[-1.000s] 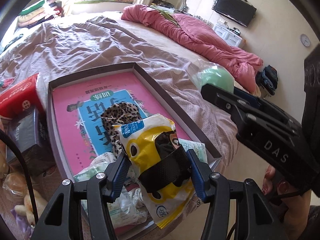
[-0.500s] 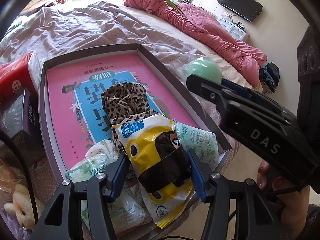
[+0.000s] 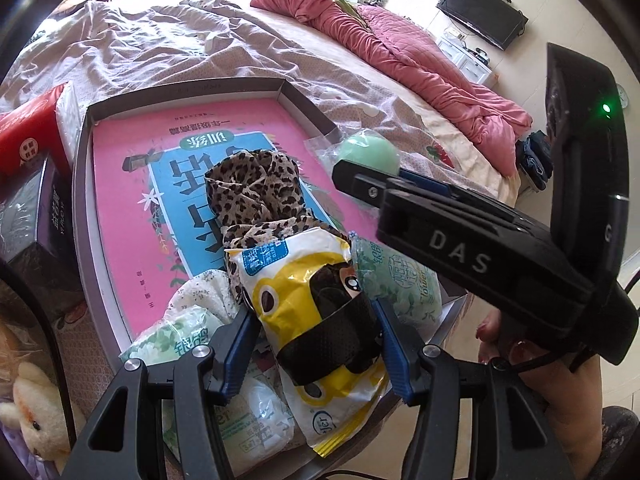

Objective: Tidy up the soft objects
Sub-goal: 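Lower the green sponge into the tray and open the right tool while the left tool lowers the snack bag, then open the left tool to release the snack bag onto the tray items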

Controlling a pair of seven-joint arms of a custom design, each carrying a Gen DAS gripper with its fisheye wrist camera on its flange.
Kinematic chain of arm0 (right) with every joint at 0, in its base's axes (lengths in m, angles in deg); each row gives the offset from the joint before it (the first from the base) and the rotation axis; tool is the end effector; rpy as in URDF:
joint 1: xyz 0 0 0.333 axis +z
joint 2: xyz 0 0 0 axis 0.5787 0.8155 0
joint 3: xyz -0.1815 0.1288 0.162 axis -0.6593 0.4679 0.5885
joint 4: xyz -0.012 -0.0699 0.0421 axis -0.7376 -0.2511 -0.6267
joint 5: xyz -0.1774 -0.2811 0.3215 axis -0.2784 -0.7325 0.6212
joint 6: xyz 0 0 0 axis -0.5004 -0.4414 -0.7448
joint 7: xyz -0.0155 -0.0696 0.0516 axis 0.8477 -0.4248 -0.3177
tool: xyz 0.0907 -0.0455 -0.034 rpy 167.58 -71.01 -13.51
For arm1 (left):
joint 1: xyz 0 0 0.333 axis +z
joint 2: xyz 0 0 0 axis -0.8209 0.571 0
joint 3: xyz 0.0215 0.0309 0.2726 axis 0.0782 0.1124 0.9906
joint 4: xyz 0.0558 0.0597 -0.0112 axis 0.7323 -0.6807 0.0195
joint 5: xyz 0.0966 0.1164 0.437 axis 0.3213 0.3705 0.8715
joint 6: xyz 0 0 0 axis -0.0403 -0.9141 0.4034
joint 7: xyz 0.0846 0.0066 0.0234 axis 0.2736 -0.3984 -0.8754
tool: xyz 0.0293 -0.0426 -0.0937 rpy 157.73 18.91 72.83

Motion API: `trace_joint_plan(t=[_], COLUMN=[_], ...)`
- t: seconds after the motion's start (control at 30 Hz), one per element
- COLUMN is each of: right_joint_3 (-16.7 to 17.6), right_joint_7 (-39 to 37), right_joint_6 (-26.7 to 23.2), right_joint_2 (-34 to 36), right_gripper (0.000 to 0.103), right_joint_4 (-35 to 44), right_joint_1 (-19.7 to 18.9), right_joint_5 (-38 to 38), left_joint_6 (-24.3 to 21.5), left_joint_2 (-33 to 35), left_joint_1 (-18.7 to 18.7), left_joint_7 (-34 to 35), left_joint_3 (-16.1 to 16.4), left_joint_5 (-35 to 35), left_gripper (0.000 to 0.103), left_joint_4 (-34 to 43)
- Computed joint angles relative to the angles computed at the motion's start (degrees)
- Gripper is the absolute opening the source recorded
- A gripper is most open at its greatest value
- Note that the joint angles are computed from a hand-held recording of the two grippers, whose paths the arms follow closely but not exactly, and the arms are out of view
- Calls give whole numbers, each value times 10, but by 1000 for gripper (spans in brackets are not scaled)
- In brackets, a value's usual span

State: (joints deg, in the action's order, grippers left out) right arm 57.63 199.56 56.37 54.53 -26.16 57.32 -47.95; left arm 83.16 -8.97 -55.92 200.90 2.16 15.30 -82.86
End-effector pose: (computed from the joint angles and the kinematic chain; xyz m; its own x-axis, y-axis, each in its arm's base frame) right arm 0.5964 0.3255 0.5328 -0.1059 -0.9891 -0.1022 -0.7369 0.1471 -0.6598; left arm 0.6451 -0.1098 0.5145 -0.5247 -0.7542 0.3949 -0.8204 0.3240 -0.4712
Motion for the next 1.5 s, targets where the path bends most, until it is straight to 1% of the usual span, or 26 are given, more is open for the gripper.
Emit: trace_joint_plan(t=[0.23,0.4,0.53,0.93,1.03,1.1,1.2,1.4,1.5], right_joint_3=[-3,-6,-9,-10,-9,-9,-7,-4,-1], right_joint_7=[-6,-8,-2,7,7,7,8,36,46], right_joint_6=[-16,-27,-22,-20,-23,-14,-13,7,0], right_joint_2=[21,30,32,27,27,24,19,-3,-9], right_gripper=[48,49,50,50,53,55,60,60,61], right_joint_4=[17,24,22,16,16,12,11,-7,-8], right_joint_1=[4,8,7,7,8,7,8,6,2], right_joint_5=[8,11,24,22,19,19,3,-33,-40], left_joint_6=[-8,4,12,23,25,25,25,30,32], left_joint_2=[10,5,2,-2,-2,-2,-2,-4,-6], left_joint_1=[4,4,2,0,1,1,1,1,-1], left_joint_7=[-2,-3,-5,-10,-11,-12,-13,-12,-13], left_joint_3=[0,-2,-2,0,1,1,1,1,0], left_joint_5=[-10,-8,-5,-9,-15,-15,-17,-15,-8], left_gripper=[57,57,57,58,58,58,58,58,58], left_joint_4=[10,2,-3,-10,-10,-10,-11,-14,-15])
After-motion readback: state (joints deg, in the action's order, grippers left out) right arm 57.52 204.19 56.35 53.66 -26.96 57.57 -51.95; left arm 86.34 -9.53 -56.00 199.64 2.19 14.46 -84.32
